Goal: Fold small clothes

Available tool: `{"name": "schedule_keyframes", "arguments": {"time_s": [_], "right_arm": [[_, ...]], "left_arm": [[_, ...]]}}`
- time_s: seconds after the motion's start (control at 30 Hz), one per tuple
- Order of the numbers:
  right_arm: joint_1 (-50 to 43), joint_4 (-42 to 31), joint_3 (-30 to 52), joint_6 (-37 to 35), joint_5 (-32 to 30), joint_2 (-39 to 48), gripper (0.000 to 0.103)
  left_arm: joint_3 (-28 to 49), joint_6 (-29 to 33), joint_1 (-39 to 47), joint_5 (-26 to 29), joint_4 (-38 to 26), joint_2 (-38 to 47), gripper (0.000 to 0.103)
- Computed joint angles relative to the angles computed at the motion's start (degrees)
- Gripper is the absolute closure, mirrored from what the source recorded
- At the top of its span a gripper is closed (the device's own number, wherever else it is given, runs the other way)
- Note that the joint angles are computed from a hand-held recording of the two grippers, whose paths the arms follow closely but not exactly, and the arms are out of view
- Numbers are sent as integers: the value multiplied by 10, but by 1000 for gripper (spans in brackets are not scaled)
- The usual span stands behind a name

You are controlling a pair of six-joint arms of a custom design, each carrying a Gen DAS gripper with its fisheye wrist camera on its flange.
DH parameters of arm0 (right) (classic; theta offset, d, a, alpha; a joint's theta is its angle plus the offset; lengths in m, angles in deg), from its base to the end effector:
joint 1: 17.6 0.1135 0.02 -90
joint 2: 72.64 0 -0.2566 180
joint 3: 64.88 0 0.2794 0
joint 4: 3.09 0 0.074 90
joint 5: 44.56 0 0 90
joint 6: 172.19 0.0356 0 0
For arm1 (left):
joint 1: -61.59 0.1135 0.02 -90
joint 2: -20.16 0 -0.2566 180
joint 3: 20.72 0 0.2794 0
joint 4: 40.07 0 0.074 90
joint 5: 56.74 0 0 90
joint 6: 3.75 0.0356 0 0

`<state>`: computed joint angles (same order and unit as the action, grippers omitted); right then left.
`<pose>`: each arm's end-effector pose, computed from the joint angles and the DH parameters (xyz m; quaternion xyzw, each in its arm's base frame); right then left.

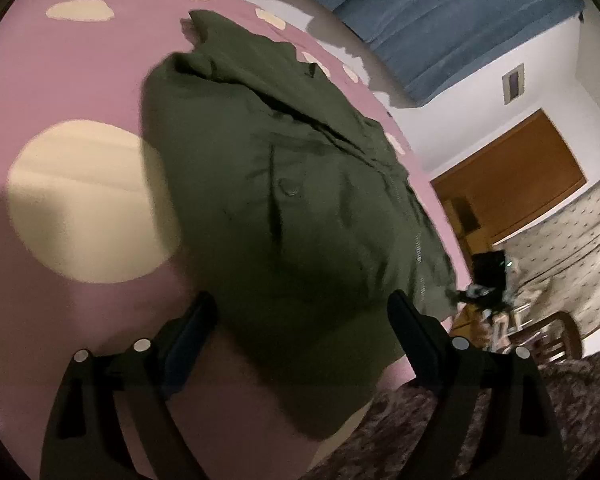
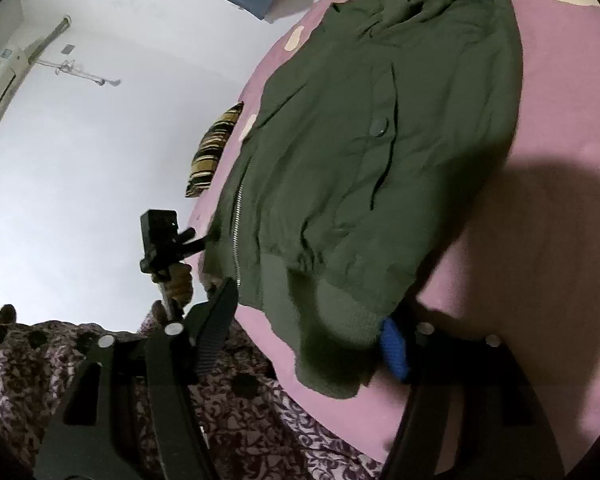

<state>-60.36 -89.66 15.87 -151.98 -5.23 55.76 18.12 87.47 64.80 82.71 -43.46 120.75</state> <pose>0.2391 -0.1836 0.0389 -0.0391 0.8518 0.5030 0.1409 0.2414 -0.0136 0.0315 0.0746 0.8885 -0.4006 0.2112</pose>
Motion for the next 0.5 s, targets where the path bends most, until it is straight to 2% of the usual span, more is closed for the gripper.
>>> {"name": "schedule_keyframes", "arguments": {"time_s": [0.03,0.1,0.17,0.23,0.3,0.37,0.5], "right_arm": [[1,11,-3,7,6,-2,52],[6,35,-14,23,12,-8,65],[4,33,-13,16,17,-4,69],[9,46,-24,22,20,-12,78],[12,51,-25,27,20,-9,83],[12,36,-17,23,13,2,86],[1,-34,16,-19,-18,27,89]], "left_arm": [[0,-4,-5,3,0,2,27],[-12,-19,-25,-15,21,-6,30],[-24,-13,-37,-32,21,-24,31],[-24,-5,-32,-31,0,-33,36],[-24,2,-29,-35,-19,-38,43],[-22,2,-32,-54,-26,-40,59],[4,2,-13,-18,-65,-18,72]]}}
